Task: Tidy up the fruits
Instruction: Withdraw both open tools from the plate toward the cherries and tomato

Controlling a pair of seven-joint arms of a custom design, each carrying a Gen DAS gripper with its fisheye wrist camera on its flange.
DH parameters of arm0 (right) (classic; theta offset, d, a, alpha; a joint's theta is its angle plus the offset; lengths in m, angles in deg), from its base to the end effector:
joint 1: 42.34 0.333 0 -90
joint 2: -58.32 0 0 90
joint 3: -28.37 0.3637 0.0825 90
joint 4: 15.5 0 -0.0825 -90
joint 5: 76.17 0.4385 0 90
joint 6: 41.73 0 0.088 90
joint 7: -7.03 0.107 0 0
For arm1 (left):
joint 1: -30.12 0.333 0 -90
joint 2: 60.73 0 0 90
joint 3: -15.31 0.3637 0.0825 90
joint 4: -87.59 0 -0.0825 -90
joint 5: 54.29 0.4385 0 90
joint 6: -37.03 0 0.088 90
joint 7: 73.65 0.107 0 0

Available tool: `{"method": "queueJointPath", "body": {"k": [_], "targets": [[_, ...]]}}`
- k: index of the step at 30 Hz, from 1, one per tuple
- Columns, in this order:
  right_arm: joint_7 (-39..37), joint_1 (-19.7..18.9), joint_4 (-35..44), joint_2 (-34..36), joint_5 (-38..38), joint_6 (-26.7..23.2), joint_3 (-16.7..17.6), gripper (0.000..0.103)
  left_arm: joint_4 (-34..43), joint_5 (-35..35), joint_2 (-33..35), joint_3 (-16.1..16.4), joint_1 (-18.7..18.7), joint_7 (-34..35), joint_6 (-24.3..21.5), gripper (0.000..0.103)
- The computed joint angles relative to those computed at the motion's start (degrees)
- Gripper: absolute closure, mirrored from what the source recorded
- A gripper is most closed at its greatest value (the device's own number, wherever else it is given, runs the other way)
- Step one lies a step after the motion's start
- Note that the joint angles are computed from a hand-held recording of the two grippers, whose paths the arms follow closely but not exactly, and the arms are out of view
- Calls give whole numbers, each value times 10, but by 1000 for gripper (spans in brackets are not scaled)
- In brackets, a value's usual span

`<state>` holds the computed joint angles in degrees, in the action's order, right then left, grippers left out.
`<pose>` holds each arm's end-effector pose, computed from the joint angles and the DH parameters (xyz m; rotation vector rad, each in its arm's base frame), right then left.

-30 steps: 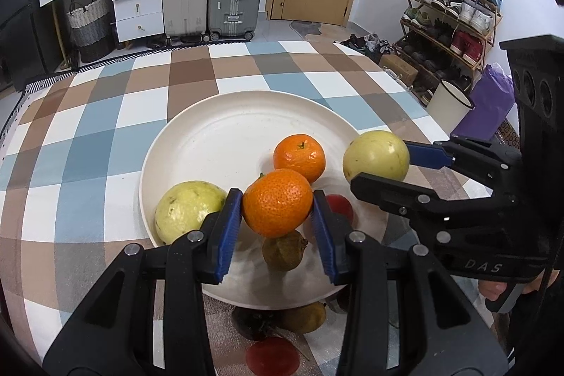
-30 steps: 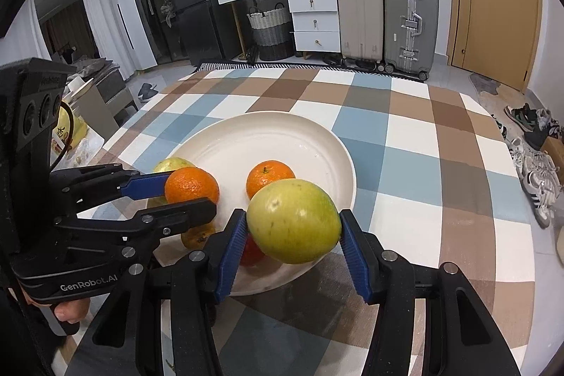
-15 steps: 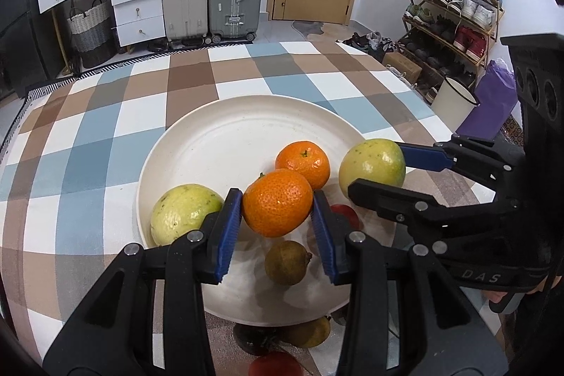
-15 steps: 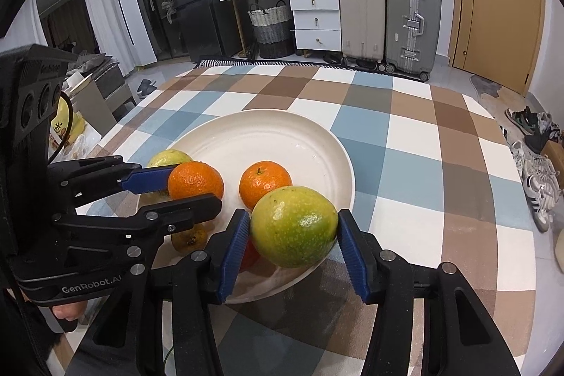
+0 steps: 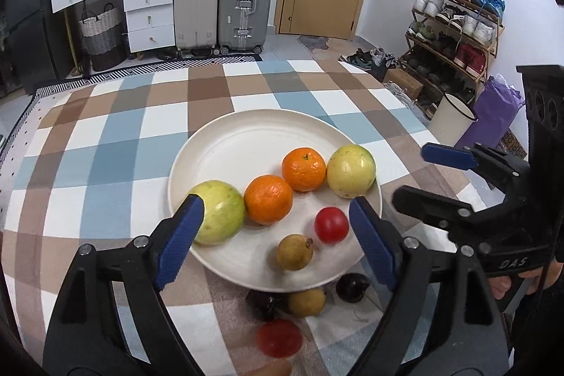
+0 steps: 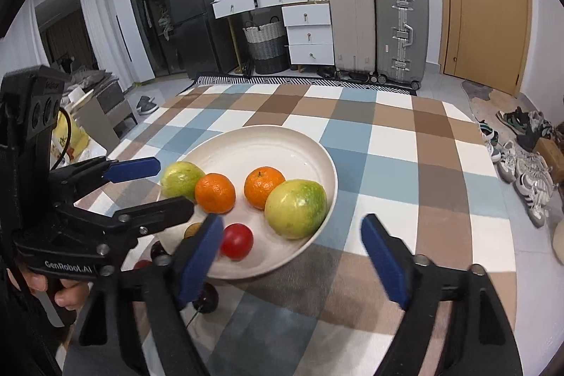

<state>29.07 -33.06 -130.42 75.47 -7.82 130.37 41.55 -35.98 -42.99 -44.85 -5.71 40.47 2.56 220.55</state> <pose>0.6497 0.1860 0.3647 -1.9657 1.2972 -0.3615 0.6499 -0.1283 0.3771 -1.7363 1.9073 -0.9226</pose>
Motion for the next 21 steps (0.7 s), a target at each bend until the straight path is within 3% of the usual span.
{"method": "queueJointPath", "body": {"k": [3,4,7,11,16,21], "targets": [[2,-1,-16,-16,15,-5,-1,5,-23,3,-26,45,-37,-23,2,0],[1,0,-21,-21,21,-4,-2,0,-30,4,-31,54,-44,-29,6,1],[14,14,-36,-32,15,1,-11,0,-56,-1,-51,36,-22,-33,10,1],[22,23,-55,-45,13,7,-13,0,-90,8,-80,70,-48,-53,18,1],[55,39,-70,-53,-13,10,-21,0,-119,60,-104,216,-180,-113,26,1],[89,45,-75,-48,-44,10,-23,0,-135,108,-112,269,-224,-163,28,1]]}}
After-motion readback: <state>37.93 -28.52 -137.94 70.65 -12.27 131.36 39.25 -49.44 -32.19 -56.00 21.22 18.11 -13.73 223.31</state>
